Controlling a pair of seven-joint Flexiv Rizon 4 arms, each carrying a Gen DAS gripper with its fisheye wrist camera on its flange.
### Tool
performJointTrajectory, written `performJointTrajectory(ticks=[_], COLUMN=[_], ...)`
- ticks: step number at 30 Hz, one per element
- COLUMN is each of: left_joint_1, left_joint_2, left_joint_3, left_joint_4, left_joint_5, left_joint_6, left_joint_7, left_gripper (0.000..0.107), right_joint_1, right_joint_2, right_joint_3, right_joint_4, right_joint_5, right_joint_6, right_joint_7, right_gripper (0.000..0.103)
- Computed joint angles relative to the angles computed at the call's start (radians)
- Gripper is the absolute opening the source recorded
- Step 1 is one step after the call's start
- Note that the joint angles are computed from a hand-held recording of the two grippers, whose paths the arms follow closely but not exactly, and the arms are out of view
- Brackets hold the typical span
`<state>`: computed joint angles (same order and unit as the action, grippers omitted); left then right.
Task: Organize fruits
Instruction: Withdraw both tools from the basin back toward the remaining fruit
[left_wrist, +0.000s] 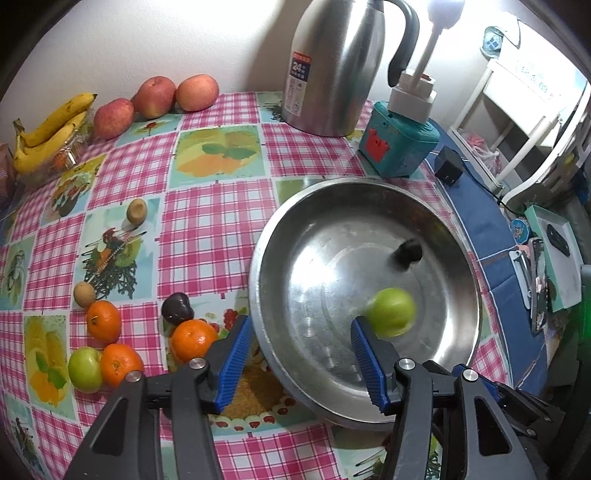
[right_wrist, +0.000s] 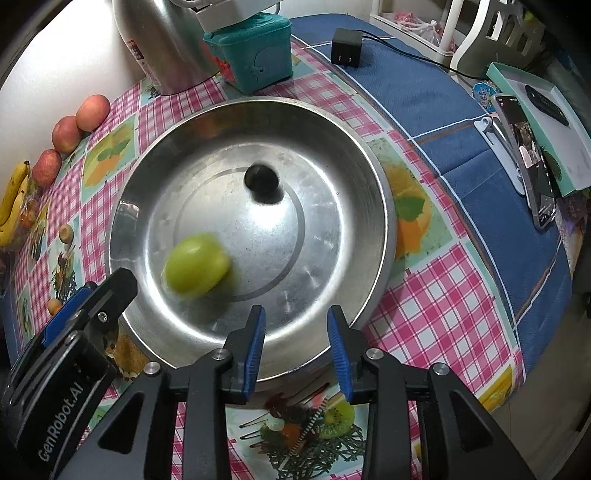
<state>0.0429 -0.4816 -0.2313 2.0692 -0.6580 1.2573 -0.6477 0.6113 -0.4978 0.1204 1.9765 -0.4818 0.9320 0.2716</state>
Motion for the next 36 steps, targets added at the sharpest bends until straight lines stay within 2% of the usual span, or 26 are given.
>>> performJointTrajectory(ticks=[4, 6, 8, 10, 12, 16, 20, 23, 26, 36], left_joint_1=[-0.021, -0.032, -0.042, -0.054, -0.061, -0.067, -0.054, -0.027, -0.008, 0.036], left_joint_2=[-0.007, -0.013, -0.021, -0.031, -0.042, -0.058, -0.067, -0.067, -0.068, -0.062], left_joint_3=[0.043, 0.070, 0.094, 0.124, 0.151, 0.194, 0.205, 0.189, 0.179, 0.161], left_joint_4=[-0.014, -0.024, -0.032, -0.044, -0.058, -0.079, -0.084, -0.083, -0.080, -0.065], left_joint_5=[0.046, 0.084, 0.124, 0.166, 0.207, 0.284, 0.339, 0.352, 0.358, 0.360], left_joint_6=[0.008, 0.007, 0.017, 0.024, 0.024, 0.032, 0.057, 0.059, 0.071, 0.096], left_joint_7=[-0.058, -0.097, -0.140, -0.197, -0.256, -0.351, -0.399, -0.406, -0.408, -0.407], left_gripper=[0.069, 0.071, 0.076, 0.088, 0.096, 0.103, 0.103, 0.103, 0.103, 0.103], right_joint_1=[0.003, 0.005, 0.004, 0.003, 0.003, 0.005, 0.008, 0.007, 0.012, 0.021], right_joint_2=[0.007, 0.010, 0.011, 0.011, 0.010, 0.006, -0.002, -0.008, -0.015, -0.026], right_joint_3=[-0.002, -0.004, -0.005, -0.005, -0.004, -0.006, -0.007, -0.006, -0.011, -0.016], right_joint_4=[0.008, 0.012, 0.015, 0.015, 0.013, 0.008, 0.002, -0.005, -0.013, -0.027], right_joint_5=[-0.010, -0.017, -0.024, -0.028, -0.030, -0.038, -0.045, -0.046, -0.054, -0.071], right_joint_6=[0.001, 0.001, 0.005, 0.006, 0.002, -0.002, -0.004, -0.003, -0.001, -0.004], right_joint_7=[0.007, 0.013, 0.017, 0.016, 0.013, 0.013, 0.009, -0.003, -0.009, -0.026], right_gripper=[0.037, 0.051, 0.053, 0.055, 0.063, 0.068, 0.081, 0.081, 0.094, 0.096])
